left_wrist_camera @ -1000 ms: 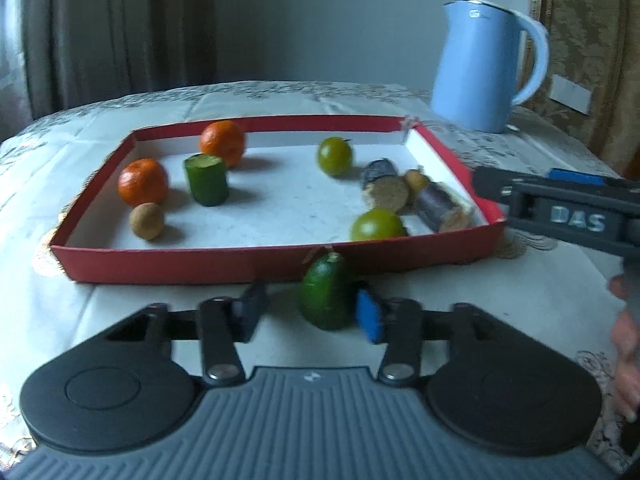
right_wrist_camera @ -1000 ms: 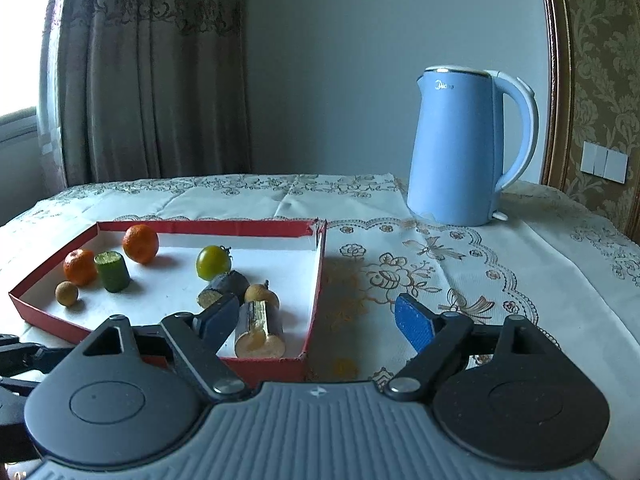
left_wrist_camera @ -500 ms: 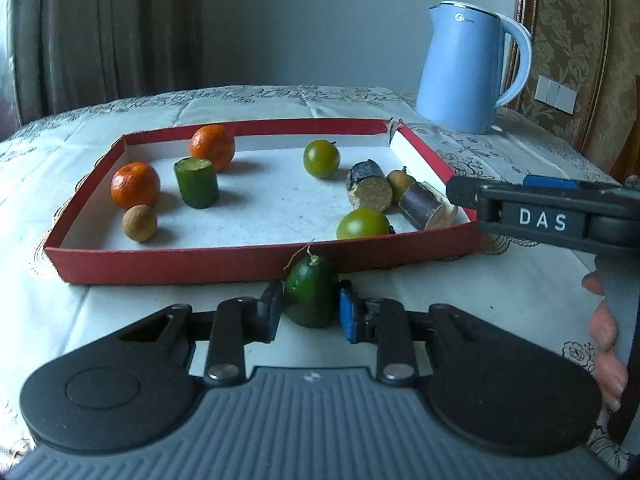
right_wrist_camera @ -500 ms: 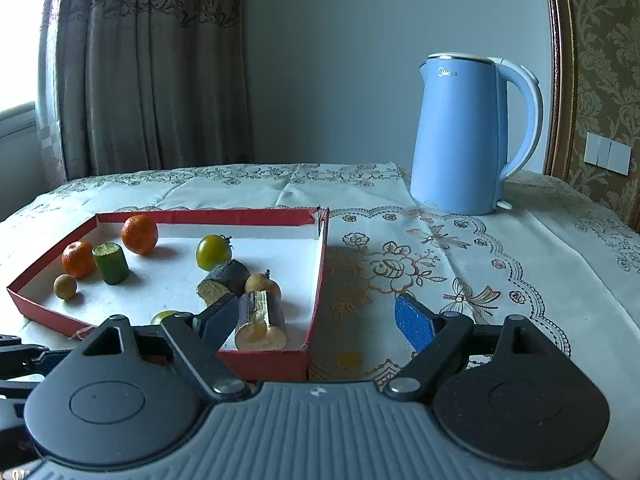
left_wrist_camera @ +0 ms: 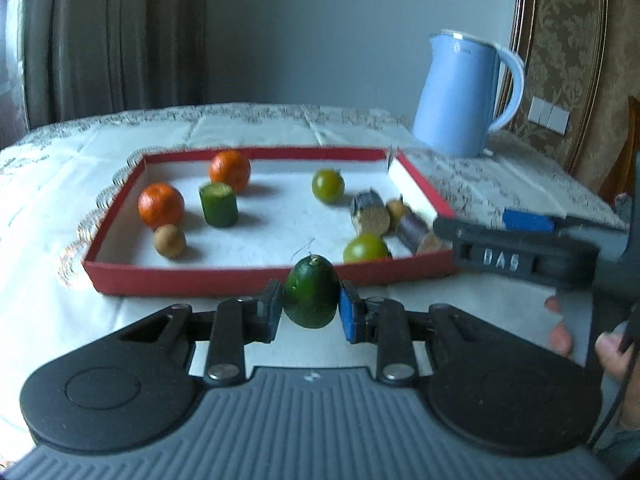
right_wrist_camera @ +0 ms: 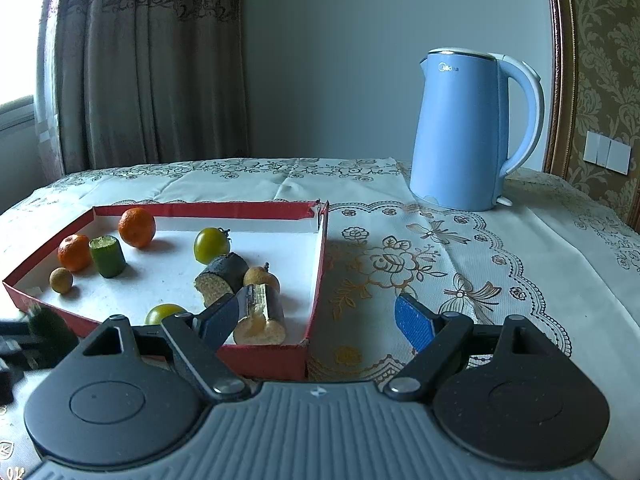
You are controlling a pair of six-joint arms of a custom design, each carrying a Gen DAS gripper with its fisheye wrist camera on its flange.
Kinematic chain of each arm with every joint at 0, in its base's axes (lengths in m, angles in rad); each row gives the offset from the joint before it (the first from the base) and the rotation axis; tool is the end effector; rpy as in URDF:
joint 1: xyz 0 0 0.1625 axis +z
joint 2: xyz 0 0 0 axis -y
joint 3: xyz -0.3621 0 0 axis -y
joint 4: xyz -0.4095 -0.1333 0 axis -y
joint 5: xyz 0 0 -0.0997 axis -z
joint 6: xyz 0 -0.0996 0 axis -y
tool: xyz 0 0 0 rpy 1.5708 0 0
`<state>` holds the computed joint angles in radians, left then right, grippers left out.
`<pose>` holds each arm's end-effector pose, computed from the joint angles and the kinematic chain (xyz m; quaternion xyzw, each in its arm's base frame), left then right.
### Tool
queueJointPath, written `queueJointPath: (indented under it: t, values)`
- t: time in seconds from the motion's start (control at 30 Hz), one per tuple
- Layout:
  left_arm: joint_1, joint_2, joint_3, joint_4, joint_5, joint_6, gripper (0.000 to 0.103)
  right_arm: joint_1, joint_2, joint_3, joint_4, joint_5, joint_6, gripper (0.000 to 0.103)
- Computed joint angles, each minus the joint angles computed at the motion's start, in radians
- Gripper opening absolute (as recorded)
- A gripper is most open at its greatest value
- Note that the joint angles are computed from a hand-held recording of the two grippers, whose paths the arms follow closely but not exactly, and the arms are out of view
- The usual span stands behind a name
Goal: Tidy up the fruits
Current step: 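Lift the green fruit into the red tray and open the left gripper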
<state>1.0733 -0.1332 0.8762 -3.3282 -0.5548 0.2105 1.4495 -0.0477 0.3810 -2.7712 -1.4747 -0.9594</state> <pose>-0.1700 -0.7698 -0.0095 0.0431 0.7983 -0.4808 0.3601 0.0343 -0.8995 0.0577 0.3873 -0.8198 0.3823 0.1785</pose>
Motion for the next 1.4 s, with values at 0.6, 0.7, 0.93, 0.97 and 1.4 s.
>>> queueJointPath:
  t: [0.6, 0.7, 0.93, 0.97, 1.4]
  values:
    - [0.058, 0.182, -0.444, 0.070, 0.052, 0.140, 0.027, 0.003, 0.013, -0.016, 0.008, -0.023, -0.021, 0.085]
    - [0.073, 0.201, -0.487, 0.128, 0.046, 0.118, 0.027, 0.005, 0.020, -0.029, 0.018, -0.029, -0.023, 0.085]
    - [0.103, 0.226, -0.542, 0.244, 0.045, 0.039, 0.027, 0.005, 0.028, -0.040, 0.025, -0.034, -0.028, 0.085]
    - [0.106, 0.226, -0.544, 0.252, 0.047, 0.030, 0.027, 0.005, 0.029, -0.043, 0.026, -0.034, -0.028, 0.085]
    - [0.120, 0.234, -0.561, 0.276, 0.026, 0.019, 0.029, 0.006, 0.038, -0.059, 0.036, -0.036, -0.030, 0.085]
